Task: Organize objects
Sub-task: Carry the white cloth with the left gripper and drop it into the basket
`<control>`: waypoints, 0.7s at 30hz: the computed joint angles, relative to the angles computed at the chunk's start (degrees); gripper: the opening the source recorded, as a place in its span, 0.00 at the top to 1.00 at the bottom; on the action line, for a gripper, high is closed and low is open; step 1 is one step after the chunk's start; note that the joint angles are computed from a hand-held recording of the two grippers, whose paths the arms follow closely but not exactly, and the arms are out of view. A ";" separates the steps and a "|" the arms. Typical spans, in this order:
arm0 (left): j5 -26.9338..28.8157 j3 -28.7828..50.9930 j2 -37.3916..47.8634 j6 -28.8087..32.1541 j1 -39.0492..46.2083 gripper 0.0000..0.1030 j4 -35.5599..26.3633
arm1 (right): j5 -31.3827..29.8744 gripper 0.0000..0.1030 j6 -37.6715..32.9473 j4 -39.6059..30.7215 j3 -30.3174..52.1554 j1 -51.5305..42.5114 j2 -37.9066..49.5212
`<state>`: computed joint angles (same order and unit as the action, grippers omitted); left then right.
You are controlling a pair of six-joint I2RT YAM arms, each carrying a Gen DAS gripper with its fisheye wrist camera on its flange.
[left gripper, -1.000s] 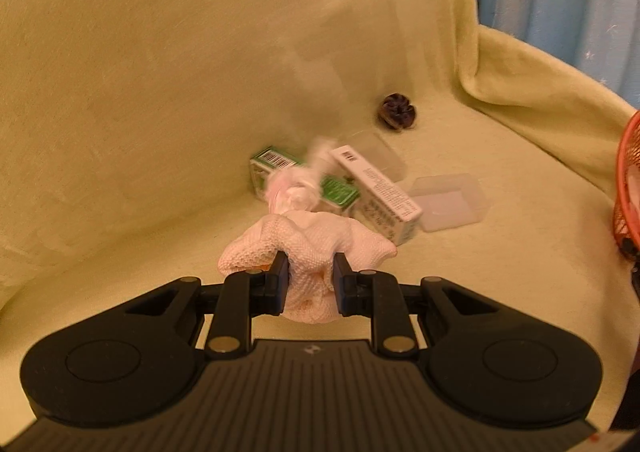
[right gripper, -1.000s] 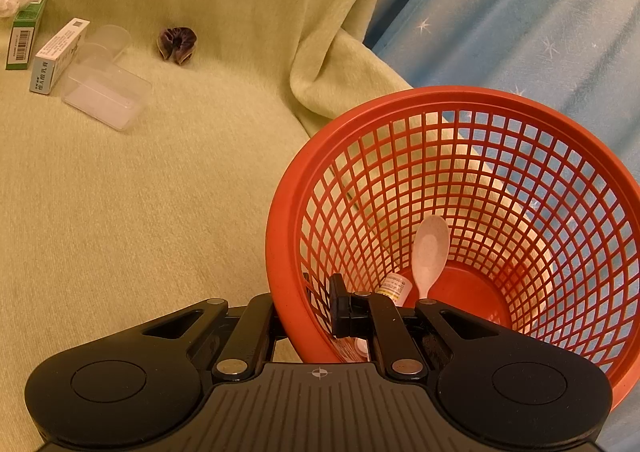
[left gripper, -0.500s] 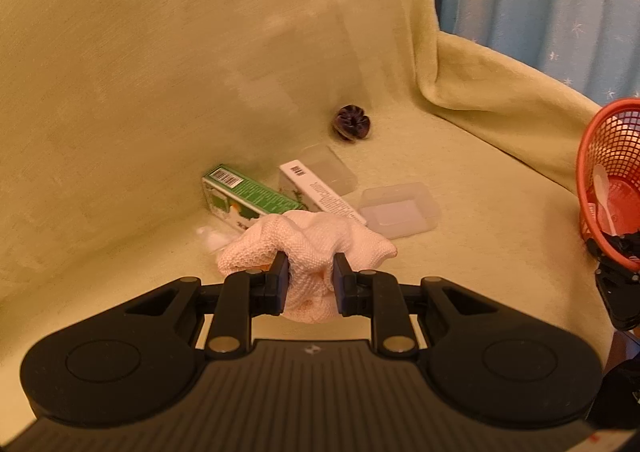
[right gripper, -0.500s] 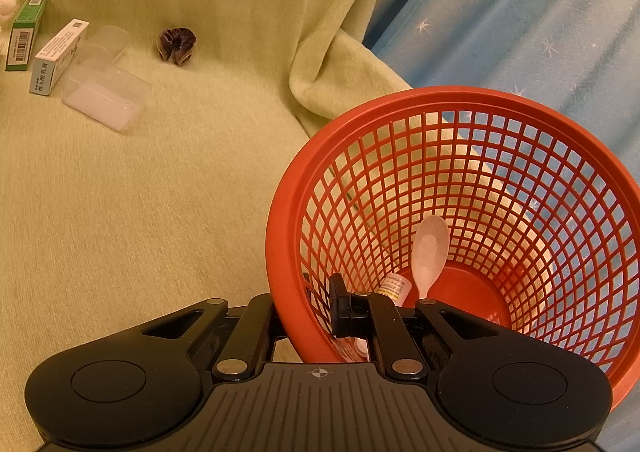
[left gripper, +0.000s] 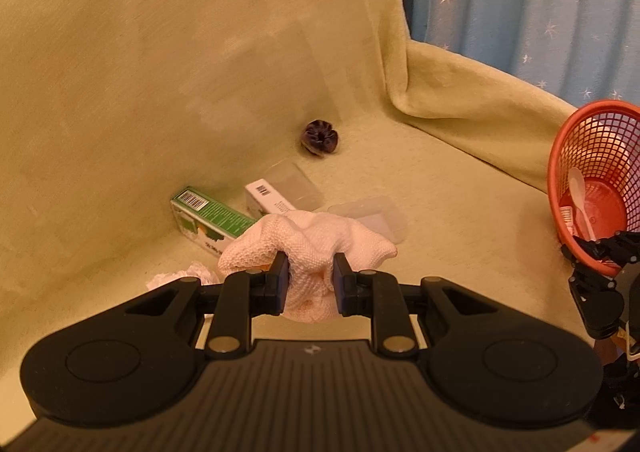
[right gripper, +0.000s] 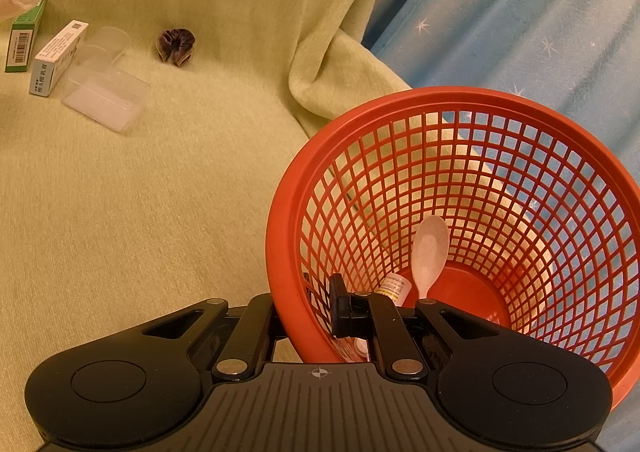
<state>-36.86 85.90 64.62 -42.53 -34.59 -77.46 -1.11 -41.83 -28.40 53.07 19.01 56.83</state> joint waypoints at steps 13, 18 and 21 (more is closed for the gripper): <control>1.41 5.53 4.46 5.38 -1.70 0.82 3.58 | 0.06 0.95 0.03 0.05 -0.10 0.13 -0.06; 2.95 8.16 7.13 7.99 -2.24 0.82 6.22 | -0.03 0.95 0.10 0.06 -0.12 0.09 -0.07; 3.92 10.10 8.83 10.00 -2.47 0.82 7.57 | -0.07 0.95 -0.01 0.08 -0.14 0.06 -0.08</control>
<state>-32.94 96.00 73.45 -32.53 -37.06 -69.89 -1.18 -41.84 -28.33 52.94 19.07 56.75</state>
